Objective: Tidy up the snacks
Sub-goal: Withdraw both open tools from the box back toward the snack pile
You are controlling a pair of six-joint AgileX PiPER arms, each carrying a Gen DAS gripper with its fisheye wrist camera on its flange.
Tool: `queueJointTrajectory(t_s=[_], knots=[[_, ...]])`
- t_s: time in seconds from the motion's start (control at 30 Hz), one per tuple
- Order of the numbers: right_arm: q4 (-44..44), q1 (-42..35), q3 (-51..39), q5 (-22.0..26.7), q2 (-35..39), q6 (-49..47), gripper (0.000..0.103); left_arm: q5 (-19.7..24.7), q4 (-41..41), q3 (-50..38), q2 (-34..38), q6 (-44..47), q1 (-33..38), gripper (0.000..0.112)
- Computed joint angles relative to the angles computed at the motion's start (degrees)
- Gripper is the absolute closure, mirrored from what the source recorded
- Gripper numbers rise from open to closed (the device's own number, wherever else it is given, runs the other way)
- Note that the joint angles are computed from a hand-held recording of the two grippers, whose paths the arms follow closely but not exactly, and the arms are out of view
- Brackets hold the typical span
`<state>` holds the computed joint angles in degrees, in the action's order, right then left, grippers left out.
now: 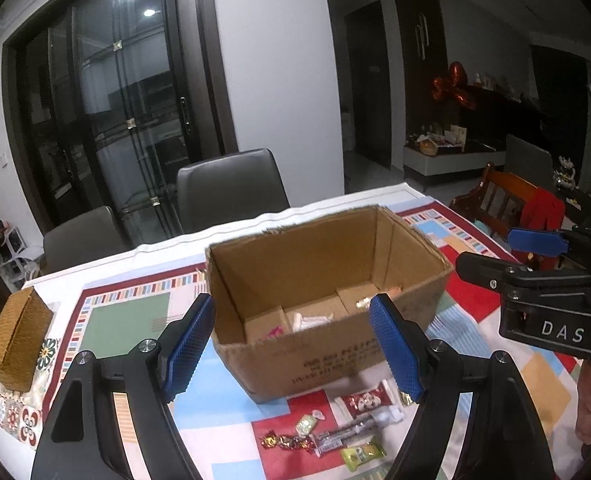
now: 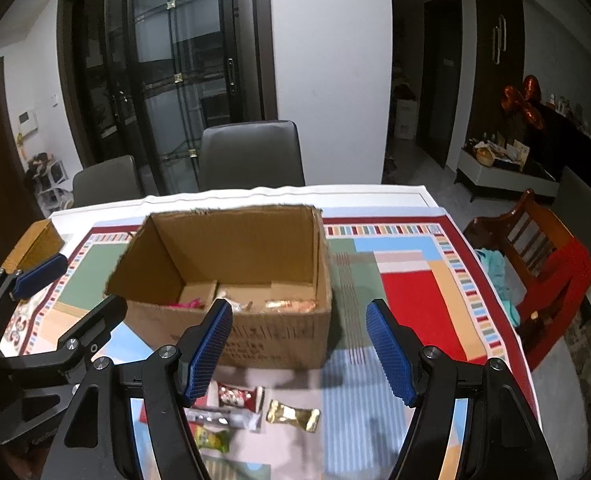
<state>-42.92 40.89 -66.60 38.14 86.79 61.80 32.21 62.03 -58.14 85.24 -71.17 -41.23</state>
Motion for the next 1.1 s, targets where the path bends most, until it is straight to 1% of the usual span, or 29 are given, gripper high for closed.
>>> queueJointTrajectory(t_s=[0.23,0.37,0.5,0.6,0.83,0.93,1.03,1.1], knots=[[-0.3,0.8,2.9,0.5,-0.8,2.8,0.033,-1.8,1.7,3.8,-0.4,-2.9,-1.2,0.033],[-0.8,1.5,5.0,0.4,-1.5,4.6,0.033,-2.0,2.2,5.5,-1.0,-4.8,-1.8,0.033],[-1.5,2.3,6.9,0.1,-2.3,6.5,0.033,-1.5,3.5,7.8,-1.2,-8.9,-3.7,0.033],[-2.1,2.6,8.6,-0.5,-2.8,7.9,0.033,0.1,5.8,9.7,-0.8,-13.7,-6.0,0.033],[-4.7,3.3,12.4,-1.4,-3.9,11.5,0.033,1.9,8.1,12.0,2.3,-22.9,-9.8,0.033],[-6.5,3.6,13.8,-1.9,-3.9,13.1,0.033,2.2,8.8,12.4,3.6,-25.5,-10.4,0.033],[-9.3,3.6,15.8,-3.4,-3.8,15.3,0.033,2.6,9.7,13.0,5.2,-29.4,-11.4,0.033],[-9.8,2.8,17.0,-5.5,-3.4,14.9,0.033,2.6,9.8,13.4,6.1,-31.2,-11.8,0.033]])
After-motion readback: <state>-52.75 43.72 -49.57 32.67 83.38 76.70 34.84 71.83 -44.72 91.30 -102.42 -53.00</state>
